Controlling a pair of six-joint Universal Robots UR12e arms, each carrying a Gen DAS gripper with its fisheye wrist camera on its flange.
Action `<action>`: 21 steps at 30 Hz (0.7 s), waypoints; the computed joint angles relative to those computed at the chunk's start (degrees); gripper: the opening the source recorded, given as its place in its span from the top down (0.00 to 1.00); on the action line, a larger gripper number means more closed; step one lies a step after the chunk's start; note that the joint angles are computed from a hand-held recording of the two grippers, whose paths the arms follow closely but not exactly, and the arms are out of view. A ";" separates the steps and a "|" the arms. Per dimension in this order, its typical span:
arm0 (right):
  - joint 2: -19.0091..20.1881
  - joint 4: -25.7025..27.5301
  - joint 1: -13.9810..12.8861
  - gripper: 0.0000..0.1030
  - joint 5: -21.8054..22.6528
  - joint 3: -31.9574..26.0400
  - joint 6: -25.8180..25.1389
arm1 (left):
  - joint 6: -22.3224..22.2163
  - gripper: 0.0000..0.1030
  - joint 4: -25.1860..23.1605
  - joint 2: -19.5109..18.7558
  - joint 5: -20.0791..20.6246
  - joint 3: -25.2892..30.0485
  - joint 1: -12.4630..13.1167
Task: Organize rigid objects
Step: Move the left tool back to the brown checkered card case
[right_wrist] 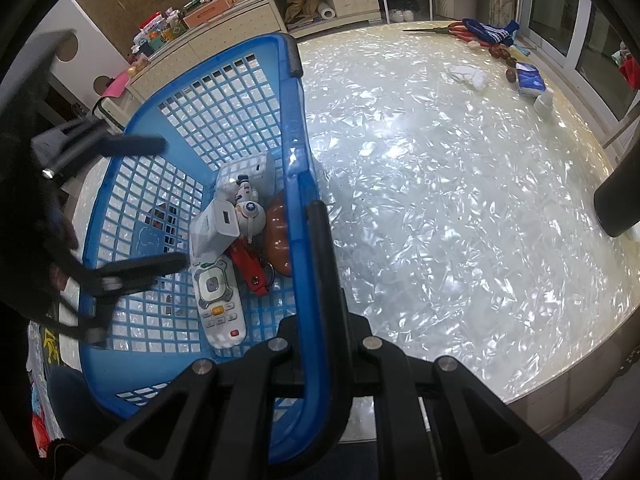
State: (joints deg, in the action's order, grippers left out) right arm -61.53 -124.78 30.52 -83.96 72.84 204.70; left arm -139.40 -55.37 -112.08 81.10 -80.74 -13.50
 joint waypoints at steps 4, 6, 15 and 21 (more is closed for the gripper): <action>-0.09 -0.12 -0.01 0.93 0.06 0.14 -0.11 | -2.40 0.00 0.35 1.03 0.14 0.48 1.28; -0.12 -0.16 0.00 0.93 0.07 0.20 -0.30 | -3.48 0.00 0.26 1.81 0.85 0.46 2.12; -0.25 -0.37 -0.04 0.93 0.11 0.42 -0.33 | -11.06 0.00 3.90 5.83 3.89 -3.32 6.68; -0.25 -0.03 0.07 0.93 -0.17 0.28 -0.26 | -15.53 0.01 2.53 7.48 3.72 -5.88 8.59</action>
State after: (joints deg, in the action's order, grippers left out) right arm -61.77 -124.81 30.59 -84.13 73.12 204.44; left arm -154.93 -52.83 -104.61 84.82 -86.62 -4.92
